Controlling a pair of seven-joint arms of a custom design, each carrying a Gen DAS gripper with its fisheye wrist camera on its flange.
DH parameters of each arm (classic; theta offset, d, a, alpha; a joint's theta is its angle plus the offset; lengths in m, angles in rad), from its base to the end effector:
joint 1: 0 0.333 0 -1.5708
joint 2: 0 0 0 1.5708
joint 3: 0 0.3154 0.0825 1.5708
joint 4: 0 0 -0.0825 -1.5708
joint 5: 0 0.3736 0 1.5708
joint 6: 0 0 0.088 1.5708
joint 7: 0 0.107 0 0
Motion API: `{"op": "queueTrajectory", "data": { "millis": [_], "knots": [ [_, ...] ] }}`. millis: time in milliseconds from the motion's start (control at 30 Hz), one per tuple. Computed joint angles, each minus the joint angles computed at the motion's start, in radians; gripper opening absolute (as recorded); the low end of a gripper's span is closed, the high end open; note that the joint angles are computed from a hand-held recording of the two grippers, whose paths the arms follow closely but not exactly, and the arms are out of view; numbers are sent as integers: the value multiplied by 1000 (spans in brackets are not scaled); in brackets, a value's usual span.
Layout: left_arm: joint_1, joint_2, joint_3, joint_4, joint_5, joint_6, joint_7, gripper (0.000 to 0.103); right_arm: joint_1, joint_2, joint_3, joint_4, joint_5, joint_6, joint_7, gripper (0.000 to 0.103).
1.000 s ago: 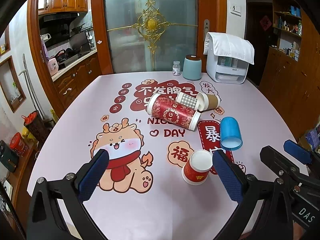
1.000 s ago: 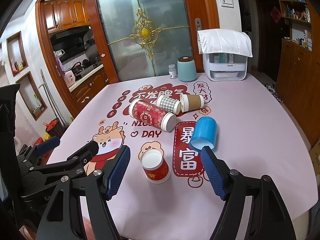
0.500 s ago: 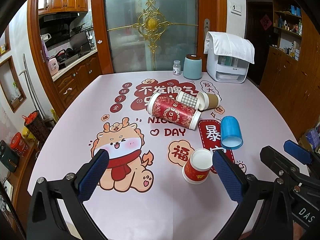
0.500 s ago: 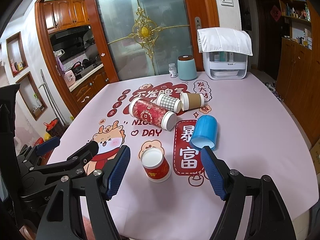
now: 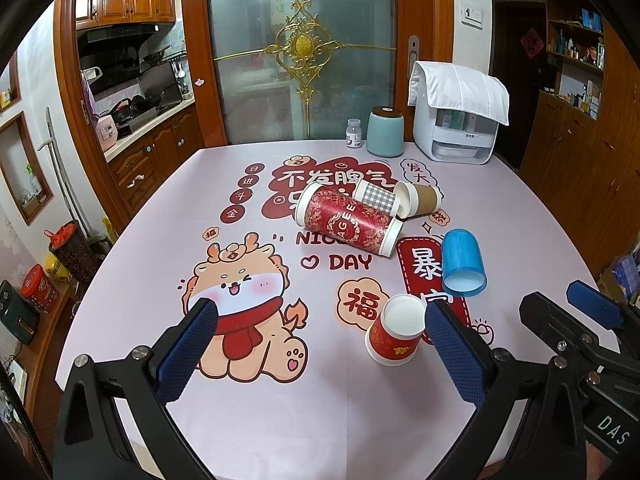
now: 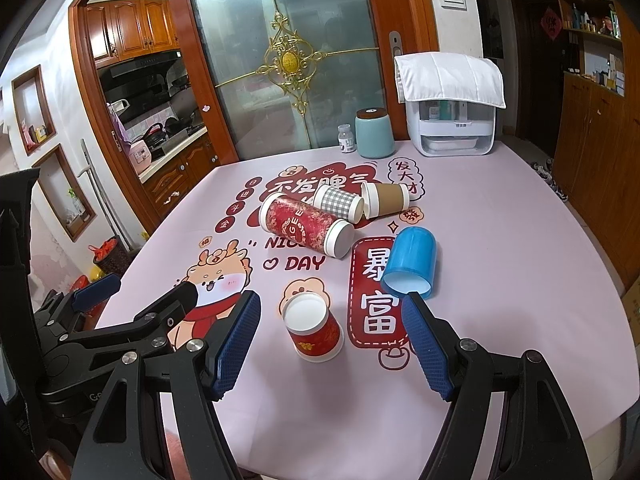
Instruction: Flip cup upside down
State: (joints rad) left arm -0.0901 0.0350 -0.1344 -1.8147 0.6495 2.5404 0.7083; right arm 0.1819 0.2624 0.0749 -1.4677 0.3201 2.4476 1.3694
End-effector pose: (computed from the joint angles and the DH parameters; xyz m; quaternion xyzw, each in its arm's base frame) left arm 0.5939 -0.1418 0.5932 -0.7135 0.5671 -0.2505 0.3264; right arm 0.6594 0.1659 0.6161 -0.7396 0.5581 -0.1312 0.3526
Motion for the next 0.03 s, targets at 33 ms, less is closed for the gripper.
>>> {"op": "queueTrajectory", "data": {
  "millis": [33],
  "knots": [
    [0,0,0,1,-1,-1,1,102,0,3,0,6,-1,-4,0,74]
  ]
}}
